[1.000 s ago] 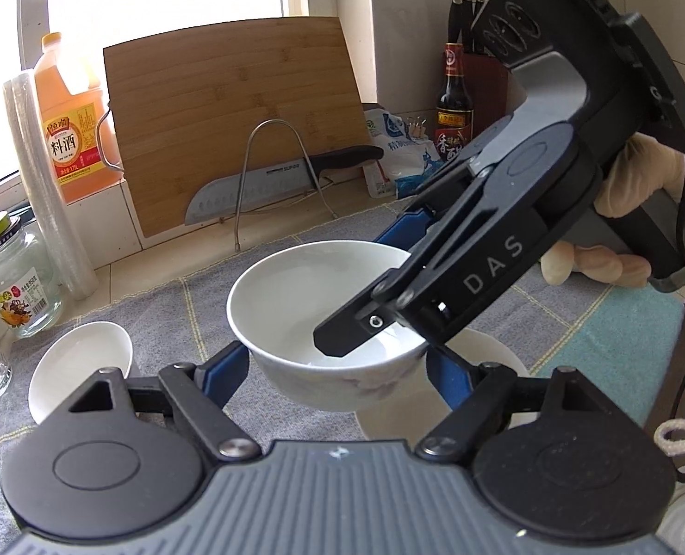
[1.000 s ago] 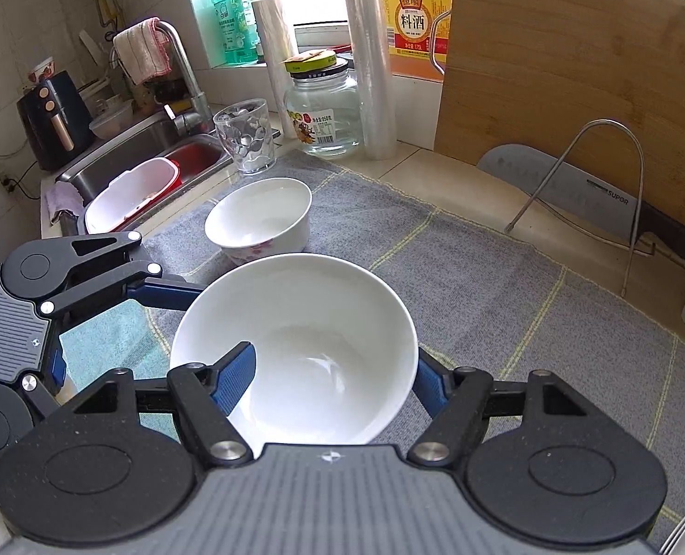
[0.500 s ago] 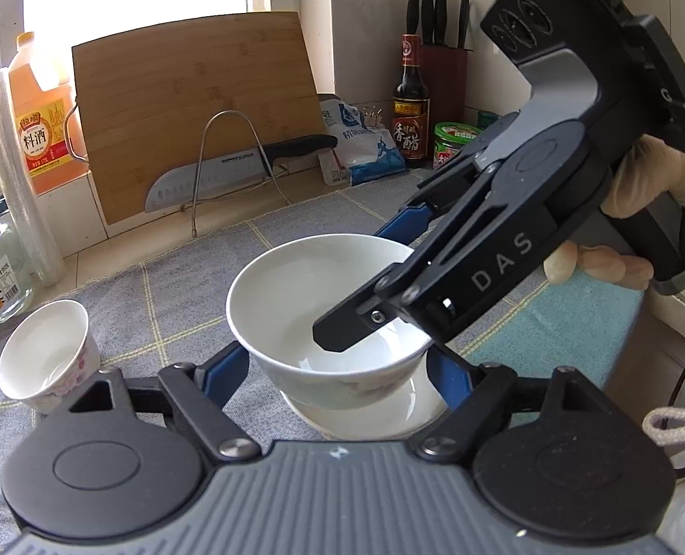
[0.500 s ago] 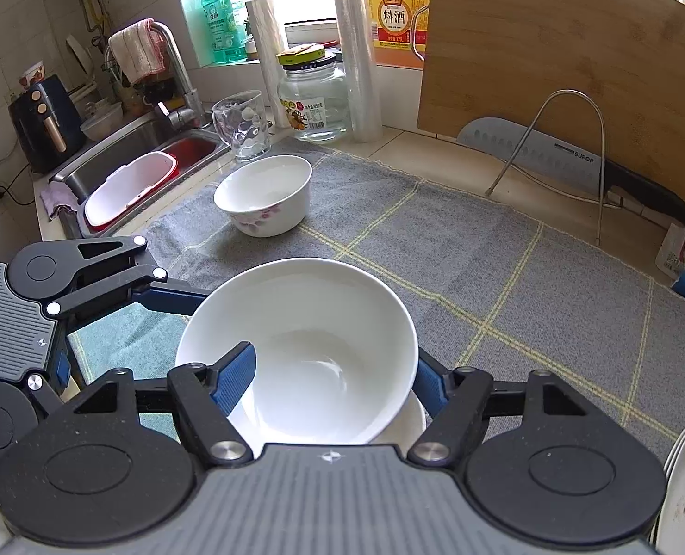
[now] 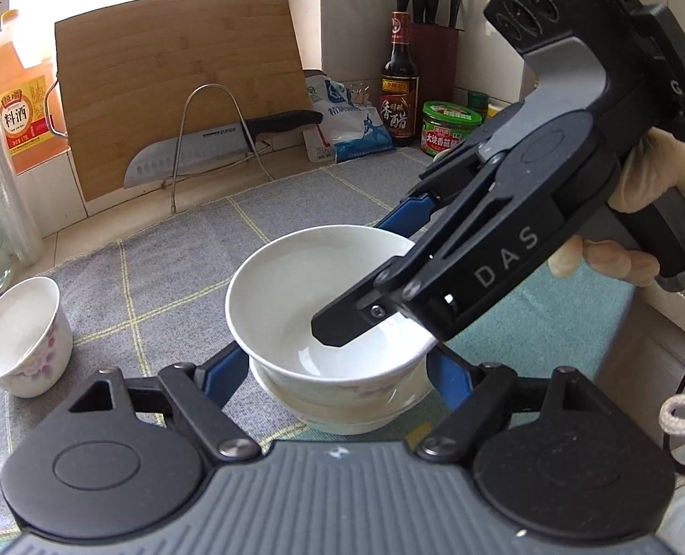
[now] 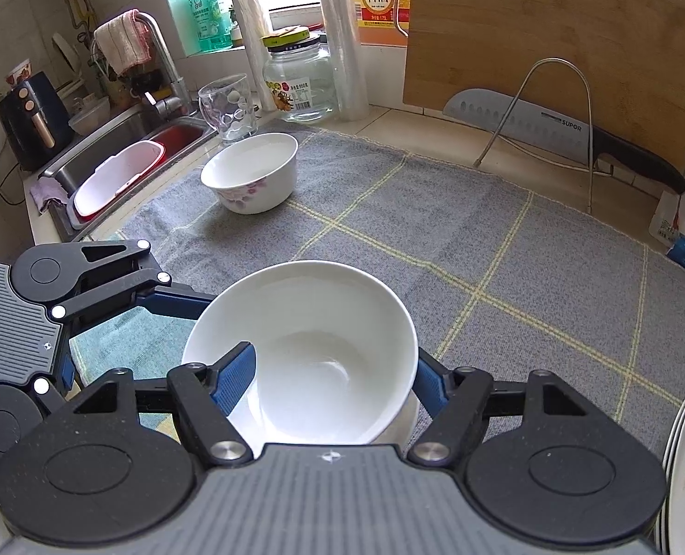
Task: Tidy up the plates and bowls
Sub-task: 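Lift the bowl with the right tool and lower it into a flower-print bowl, then open the right tool and withdraw it from the two-bowl stack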
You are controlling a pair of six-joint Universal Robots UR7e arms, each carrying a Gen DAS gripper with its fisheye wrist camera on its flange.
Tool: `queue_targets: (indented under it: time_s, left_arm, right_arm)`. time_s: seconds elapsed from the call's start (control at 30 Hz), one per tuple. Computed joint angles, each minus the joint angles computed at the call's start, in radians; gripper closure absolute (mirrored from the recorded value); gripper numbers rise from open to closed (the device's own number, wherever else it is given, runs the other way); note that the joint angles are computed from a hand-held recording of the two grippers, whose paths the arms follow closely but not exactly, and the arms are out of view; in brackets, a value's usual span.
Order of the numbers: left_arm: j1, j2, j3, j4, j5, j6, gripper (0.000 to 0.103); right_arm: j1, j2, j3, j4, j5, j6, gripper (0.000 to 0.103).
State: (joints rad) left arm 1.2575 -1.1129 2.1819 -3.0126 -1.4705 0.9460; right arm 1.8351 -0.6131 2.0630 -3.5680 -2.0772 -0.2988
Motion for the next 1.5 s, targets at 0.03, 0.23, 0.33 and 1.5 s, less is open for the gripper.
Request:
queue_targets:
  time_s: [0.03,0.23,0.33,1.5]
  left_arm:
    - [0.0,0.001,0.0,0.001,0.002,0.0,0.02]
    - [0.0,0.008,-0.003,0.006,0.012,-0.004,0.02]
    - [0.0,0.01,-0.005,0.008,0.016,-0.002,0.02]
    - [0.021,-0.031,-0.02,0.083,0.012,0.059,0.009]
  right_arm:
    - [-0.001,0.0,0.001,0.0,0.001,-0.001,0.026]
    - [-0.002,0.002,0.001,0.002,-0.001,-0.003,0.026]
    - [-0.002,0.002,0.002,0.002,-0.001,-0.003,0.026]
    - [0.01,0.03,0.023,-0.099,-0.035,-0.028,0.0]
